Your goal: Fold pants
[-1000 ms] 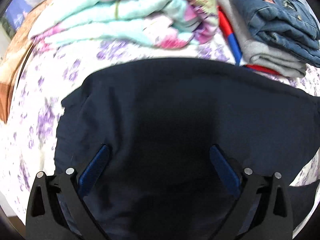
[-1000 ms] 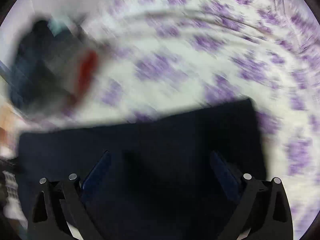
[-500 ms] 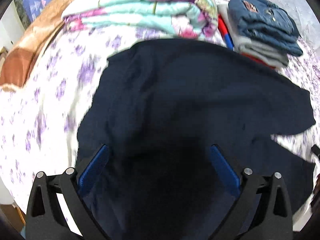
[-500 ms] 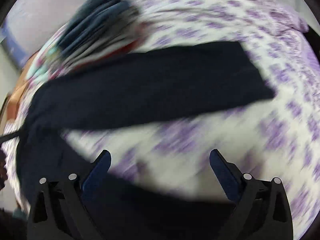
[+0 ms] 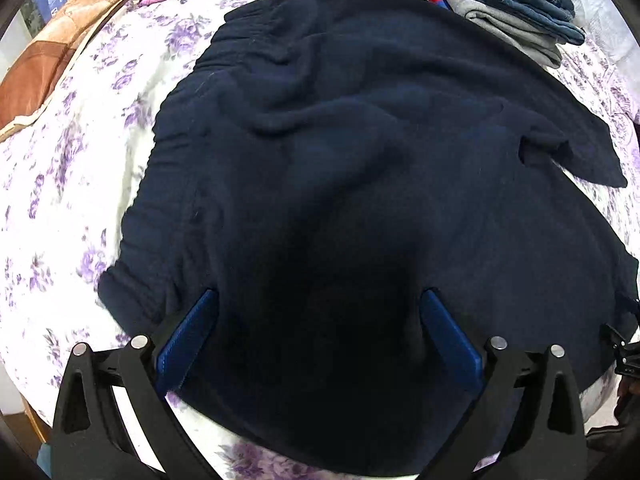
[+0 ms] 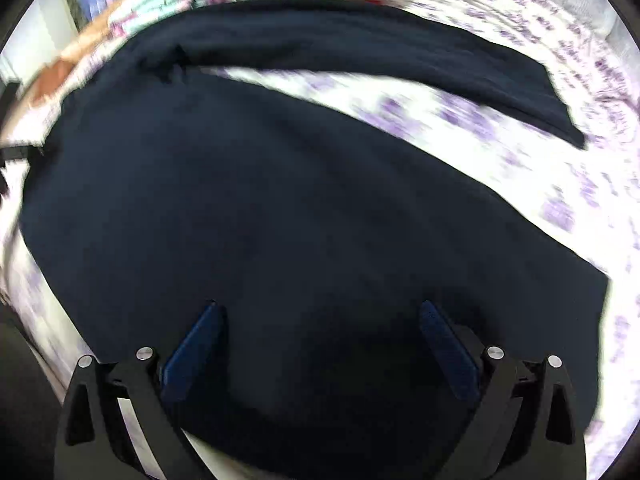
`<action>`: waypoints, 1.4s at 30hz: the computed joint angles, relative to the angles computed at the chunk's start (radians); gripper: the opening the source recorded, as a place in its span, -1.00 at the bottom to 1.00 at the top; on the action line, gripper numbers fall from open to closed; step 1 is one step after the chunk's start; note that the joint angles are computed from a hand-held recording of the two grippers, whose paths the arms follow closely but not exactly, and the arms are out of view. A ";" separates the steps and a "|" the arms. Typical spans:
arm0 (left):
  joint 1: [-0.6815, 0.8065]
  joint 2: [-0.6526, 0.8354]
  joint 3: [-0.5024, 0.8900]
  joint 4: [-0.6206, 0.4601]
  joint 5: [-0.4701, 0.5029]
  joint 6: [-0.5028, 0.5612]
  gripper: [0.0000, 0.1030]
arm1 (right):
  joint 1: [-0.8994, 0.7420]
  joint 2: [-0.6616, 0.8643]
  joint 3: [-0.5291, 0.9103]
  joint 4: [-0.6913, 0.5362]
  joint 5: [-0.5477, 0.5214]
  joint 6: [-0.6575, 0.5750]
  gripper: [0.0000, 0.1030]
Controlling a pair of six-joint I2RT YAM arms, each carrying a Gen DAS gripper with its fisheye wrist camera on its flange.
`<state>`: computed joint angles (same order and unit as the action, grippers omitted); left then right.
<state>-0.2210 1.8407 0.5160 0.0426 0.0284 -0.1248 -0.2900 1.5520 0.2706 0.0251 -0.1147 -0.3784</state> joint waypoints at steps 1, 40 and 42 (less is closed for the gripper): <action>0.007 -0.027 -0.044 0.018 -0.001 0.018 0.92 | -0.102 -0.018 -0.001 -0.037 -0.003 -0.077 0.93; 0.082 0.292 0.781 -0.381 0.019 0.159 0.91 | 0.010 0.739 1.297 -0.510 -0.061 0.091 0.93; 0.085 0.317 0.875 -0.412 -0.012 0.194 0.90 | 0.026 0.784 1.398 -0.519 -0.074 0.049 0.93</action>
